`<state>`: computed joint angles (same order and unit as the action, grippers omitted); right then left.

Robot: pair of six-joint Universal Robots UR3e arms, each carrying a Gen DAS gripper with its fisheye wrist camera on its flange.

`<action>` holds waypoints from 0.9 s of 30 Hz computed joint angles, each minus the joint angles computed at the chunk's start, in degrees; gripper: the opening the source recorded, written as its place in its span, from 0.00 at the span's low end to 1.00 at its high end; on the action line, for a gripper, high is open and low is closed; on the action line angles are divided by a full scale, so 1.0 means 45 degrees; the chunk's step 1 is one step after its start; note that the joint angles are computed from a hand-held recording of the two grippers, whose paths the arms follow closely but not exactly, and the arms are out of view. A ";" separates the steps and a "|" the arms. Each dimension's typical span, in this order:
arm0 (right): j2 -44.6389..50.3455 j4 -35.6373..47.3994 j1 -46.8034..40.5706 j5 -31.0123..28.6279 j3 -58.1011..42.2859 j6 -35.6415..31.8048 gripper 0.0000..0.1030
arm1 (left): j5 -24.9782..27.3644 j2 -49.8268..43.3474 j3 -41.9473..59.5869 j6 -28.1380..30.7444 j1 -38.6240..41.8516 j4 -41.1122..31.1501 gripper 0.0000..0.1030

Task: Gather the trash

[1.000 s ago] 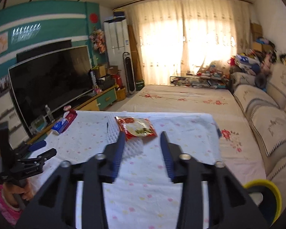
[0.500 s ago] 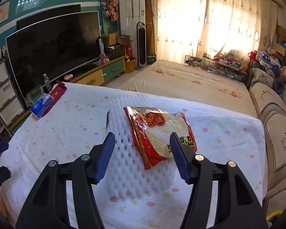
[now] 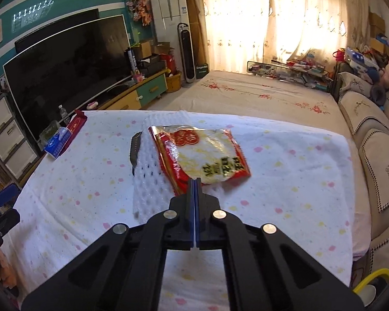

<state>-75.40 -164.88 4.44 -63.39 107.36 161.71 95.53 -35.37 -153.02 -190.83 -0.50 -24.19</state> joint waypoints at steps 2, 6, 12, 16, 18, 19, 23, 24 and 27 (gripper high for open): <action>-0.0120 0.0032 -0.0051 -0.0007 0.0038 -0.0099 0.00 | 0.0014 -0.0007 0.0000 -0.0017 -0.0022 0.0012 0.71; 0.0733 0.0693 0.0127 -0.0346 -0.1298 0.0719 0.46 | 0.0373 -0.0350 -0.0031 -0.0056 -0.0379 0.0424 0.71; 0.2002 0.1053 0.0737 -0.0402 -0.3373 0.1875 0.81 | 0.0266 -0.0233 -0.0018 -0.0034 -0.0339 0.0305 0.71; 0.3129 0.1921 0.1656 -0.1898 -0.5059 0.1578 0.89 | 0.0483 -0.0433 0.0041 -0.0156 -0.0642 0.0453 0.71; 0.3381 0.2364 0.1546 -0.1505 -0.5280 0.1582 0.62 | 0.0448 -0.0363 0.0028 -0.0152 -0.0621 0.0425 0.71; 0.3379 0.2871 0.1336 -0.0976 -0.5313 0.1608 0.53 | 0.0442 -0.0340 0.0045 -0.0179 -0.0628 0.0385 0.71; 0.2661 0.2961 0.0734 -0.0123 -0.4417 0.1473 0.21 | 0.0323 -0.0270 0.0036 -0.0152 -0.0537 0.0315 0.71; 0.2454 0.3038 0.0611 0.0058 -0.4201 0.1462 0.11 | 0.0427 -0.0396 0.0043 -0.0171 -0.0640 0.0430 0.71; 0.1717 0.2857 0.0121 0.0406 -0.3362 0.1491 0.03 | 0.0776 -0.0806 0.0042 -0.0243 -0.0952 0.0845 0.71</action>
